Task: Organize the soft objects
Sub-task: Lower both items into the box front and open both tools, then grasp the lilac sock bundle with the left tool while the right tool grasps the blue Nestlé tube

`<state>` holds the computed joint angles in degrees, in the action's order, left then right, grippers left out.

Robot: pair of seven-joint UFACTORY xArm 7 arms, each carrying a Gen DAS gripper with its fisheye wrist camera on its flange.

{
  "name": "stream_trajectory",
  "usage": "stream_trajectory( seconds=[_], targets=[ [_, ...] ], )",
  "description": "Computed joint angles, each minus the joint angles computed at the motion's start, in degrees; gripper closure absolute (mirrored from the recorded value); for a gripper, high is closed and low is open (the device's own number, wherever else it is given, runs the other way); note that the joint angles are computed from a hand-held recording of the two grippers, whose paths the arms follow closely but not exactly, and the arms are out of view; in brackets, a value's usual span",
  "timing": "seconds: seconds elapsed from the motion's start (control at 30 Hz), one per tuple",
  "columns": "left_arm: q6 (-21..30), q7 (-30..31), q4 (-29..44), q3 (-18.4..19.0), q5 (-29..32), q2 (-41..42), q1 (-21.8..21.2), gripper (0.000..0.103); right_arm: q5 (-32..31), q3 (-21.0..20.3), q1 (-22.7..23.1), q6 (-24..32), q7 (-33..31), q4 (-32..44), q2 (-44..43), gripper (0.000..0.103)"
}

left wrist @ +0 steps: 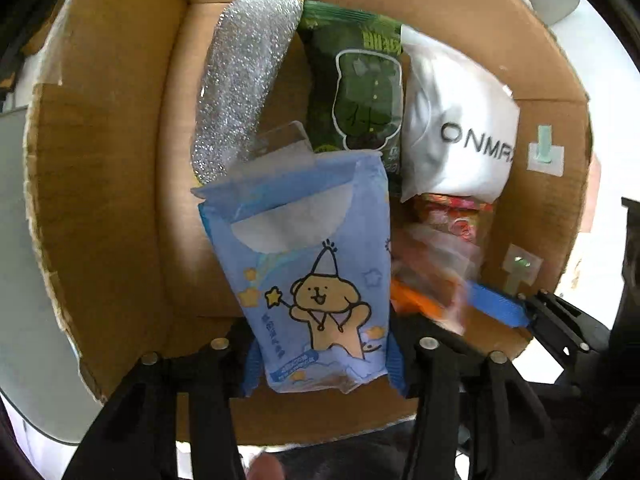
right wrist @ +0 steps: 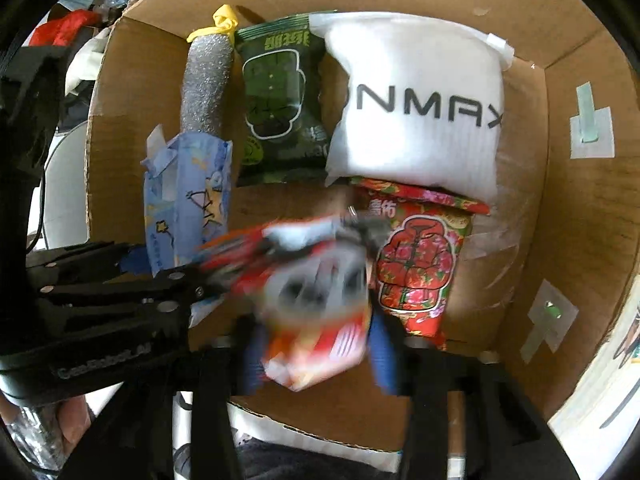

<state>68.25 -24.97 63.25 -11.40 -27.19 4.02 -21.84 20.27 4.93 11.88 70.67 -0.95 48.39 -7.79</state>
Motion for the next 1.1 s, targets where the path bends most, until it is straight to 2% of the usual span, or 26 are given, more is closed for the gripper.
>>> stream_trajectory(
  seconds=[0.07,0.1,0.4,0.63,0.77,0.83,1.1],
  targets=[
    [-0.05,-0.19,-0.19,0.03,1.15,-1.23,-0.07,0.035,-0.05,-0.3,-0.26,0.69,0.05,0.43,-0.54,0.02],
    [0.12,-0.73,-0.2,0.03,2.04,-1.88,-0.17,0.034,-0.46,-0.37,-0.41,0.99,0.34,0.61,-0.9,0.02],
    [0.93,-6.1,-0.62,-0.68,7.28,-7.87,-1.55,0.034,-6.9,-1.05,-2.14,3.88,1.6,0.01,-7.79,0.02],
    [0.32,-17.1,-0.18,-4.16,19.55,-14.26,-4.14,0.034,-10.37,-0.72,-2.46,4.45,4.6,-4.84,-19.92,0.017],
    [0.83,-20.87,-0.97,-5.39,23.69,-18.48,-5.01,0.034,-11.37,-0.74,-2.41,4.47,6.02,-6.82,-26.04,0.017],
    [1.32,-22.54,-0.93,-6.24,25.29,-20.45,-5.39,0.034,-11.51,-0.19,-2.11,3.79,7.04,-7.82,-28.64,0.017],
    [3.18,-28.39,0.12,-9.01,28.02,-24.69,-6.45,0.034,-12.59,-1.03,-2.3,7.55,7.58,-7.41,-38.83,0.017]
  ],
)
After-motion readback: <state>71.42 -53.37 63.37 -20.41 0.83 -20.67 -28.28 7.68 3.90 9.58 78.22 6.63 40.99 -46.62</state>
